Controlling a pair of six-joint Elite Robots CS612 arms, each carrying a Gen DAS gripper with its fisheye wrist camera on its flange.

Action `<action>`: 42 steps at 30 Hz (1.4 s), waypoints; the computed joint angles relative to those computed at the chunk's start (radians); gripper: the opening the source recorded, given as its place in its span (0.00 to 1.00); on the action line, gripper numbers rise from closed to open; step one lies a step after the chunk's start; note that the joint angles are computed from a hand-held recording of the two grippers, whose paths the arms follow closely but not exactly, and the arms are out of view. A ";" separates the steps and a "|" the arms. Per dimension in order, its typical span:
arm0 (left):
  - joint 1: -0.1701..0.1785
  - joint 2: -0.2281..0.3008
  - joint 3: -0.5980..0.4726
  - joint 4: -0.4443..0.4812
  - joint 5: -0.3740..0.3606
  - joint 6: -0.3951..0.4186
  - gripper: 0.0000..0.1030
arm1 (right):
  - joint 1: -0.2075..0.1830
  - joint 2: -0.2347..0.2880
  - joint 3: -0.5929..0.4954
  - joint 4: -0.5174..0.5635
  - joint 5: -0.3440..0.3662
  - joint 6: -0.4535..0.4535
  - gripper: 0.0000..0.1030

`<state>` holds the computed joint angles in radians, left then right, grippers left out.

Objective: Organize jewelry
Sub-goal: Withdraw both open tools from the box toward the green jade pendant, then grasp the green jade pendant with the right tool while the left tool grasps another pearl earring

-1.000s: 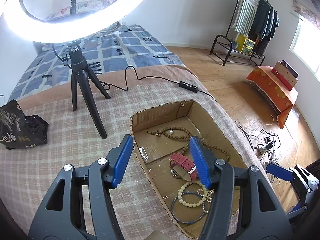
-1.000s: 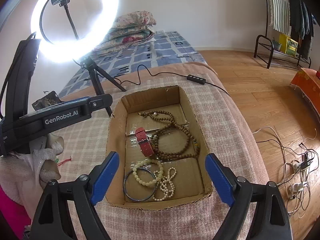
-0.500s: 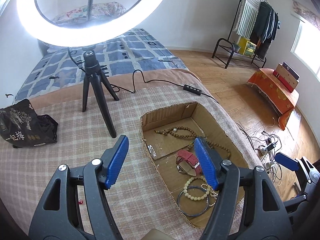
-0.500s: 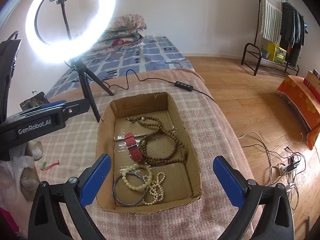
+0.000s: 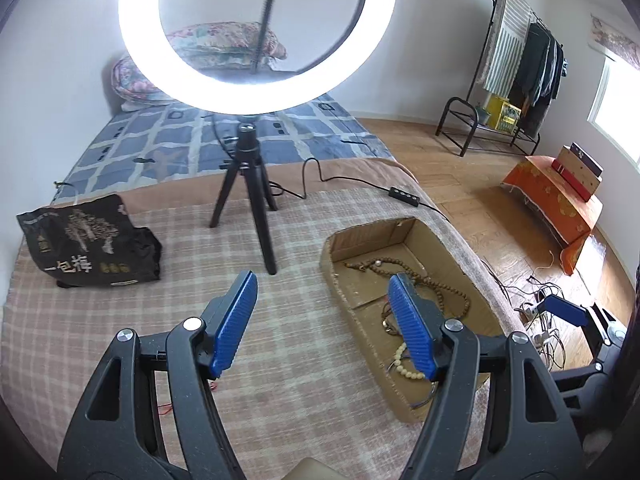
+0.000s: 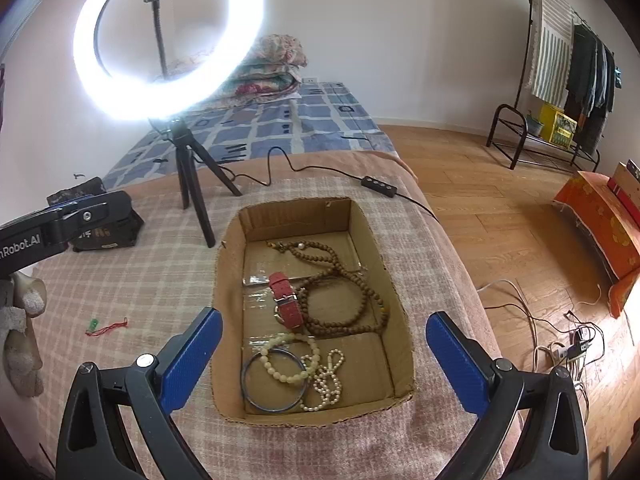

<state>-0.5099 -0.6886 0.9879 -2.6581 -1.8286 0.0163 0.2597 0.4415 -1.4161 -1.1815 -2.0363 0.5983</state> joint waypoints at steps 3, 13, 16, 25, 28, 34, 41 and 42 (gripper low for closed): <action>0.017 -0.019 0.030 -0.015 0.003 -0.003 0.68 | 0.003 0.000 0.003 -0.028 0.013 -0.019 1.00; 0.077 -0.084 0.144 -0.063 0.031 -0.012 0.68 | 0.015 -0.011 0.043 -0.145 0.133 -0.108 0.94; 0.095 -0.103 0.184 -0.081 0.037 -0.013 0.68 | 0.021 -0.012 0.057 -0.175 0.170 -0.132 0.92; 0.139 -0.143 0.290 -0.091 0.047 -0.041 0.68 | 0.033 -0.006 0.111 -0.331 0.250 -0.169 0.89; 0.148 -0.153 0.320 -0.089 0.041 -0.037 0.68 | 0.035 -0.020 0.150 -0.366 0.301 -0.168 0.88; 0.160 -0.162 0.376 -0.074 0.006 -0.032 0.60 | 0.039 -0.056 0.248 -0.403 0.402 -0.186 0.84; 0.158 -0.149 0.403 -0.036 -0.049 0.018 0.44 | 0.045 -0.099 0.367 -0.388 0.461 -0.214 0.78; 0.159 -0.145 0.403 -0.030 -0.059 0.024 0.42 | 0.045 -0.103 0.381 -0.391 0.464 -0.211 0.78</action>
<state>-0.3511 -0.8341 1.3904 -2.6880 -1.8877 0.0404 0.3051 0.3382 -1.0346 -1.5728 -1.5725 0.3871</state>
